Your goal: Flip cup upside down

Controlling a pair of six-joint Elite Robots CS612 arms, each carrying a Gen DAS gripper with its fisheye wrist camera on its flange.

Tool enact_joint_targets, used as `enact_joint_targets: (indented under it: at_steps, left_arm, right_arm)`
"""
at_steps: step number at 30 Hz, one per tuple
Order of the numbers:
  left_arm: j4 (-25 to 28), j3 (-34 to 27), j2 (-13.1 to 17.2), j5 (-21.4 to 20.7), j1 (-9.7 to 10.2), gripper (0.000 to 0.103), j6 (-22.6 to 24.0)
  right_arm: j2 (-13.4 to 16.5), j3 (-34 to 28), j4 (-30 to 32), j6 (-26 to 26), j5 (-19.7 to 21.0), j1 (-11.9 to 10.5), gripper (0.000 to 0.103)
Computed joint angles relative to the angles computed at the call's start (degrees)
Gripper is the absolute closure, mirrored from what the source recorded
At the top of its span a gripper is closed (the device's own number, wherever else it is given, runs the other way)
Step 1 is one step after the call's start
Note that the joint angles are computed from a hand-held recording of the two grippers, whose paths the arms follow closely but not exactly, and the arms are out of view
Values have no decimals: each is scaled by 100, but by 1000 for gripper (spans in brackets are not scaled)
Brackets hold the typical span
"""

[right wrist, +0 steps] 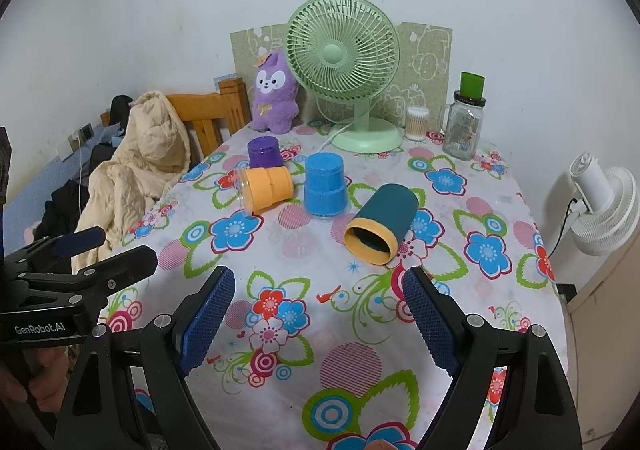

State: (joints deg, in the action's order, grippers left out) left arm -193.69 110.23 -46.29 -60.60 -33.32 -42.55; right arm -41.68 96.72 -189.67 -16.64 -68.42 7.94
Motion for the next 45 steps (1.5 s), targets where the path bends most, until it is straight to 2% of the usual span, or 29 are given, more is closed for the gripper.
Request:
enact_joint_targets:
  at_steps: [16, 18, 21, 25, 27, 32, 37, 41, 45]
  left_arm:
    - [258, -138, 56, -275, 121, 0, -64]
    - [308, -178, 87, -347, 147, 0, -67]
    - [400, -279, 146, -481, 209, 0, -17]
    - [643, -495, 252, -695, 304, 0, 154]
    - [692, -592, 309, -767, 343, 0, 213]
    - [870, -892, 446, -965, 445, 0, 375]
    - [1129, -1195, 590, -1067, 515, 0, 604]
    - [1283, -1428, 708, -1163, 585, 0, 827]
    - [1466, -1638, 806, -1165, 640, 0, 907]
  right_arm:
    - [122, -246, 456, 117, -113, 9, 15]
    - [147, -316, 595, 214, -243, 21, 15]
    - [207, -479, 842, 466, -643, 60, 15]
    - [304, -716, 1103, 696, -795, 50, 15]
    - [369, -840, 1150, 756, -796, 47, 15]
    - [568, -1192, 1327, 789, -1228, 131, 14]
    - [779, -1601, 1732, 845, -1131, 151, 14]
    - [988, -2064, 2103, 1084, -1287, 198, 14]
    - [1178, -2513, 2558, 1195, -1238, 215, 14]
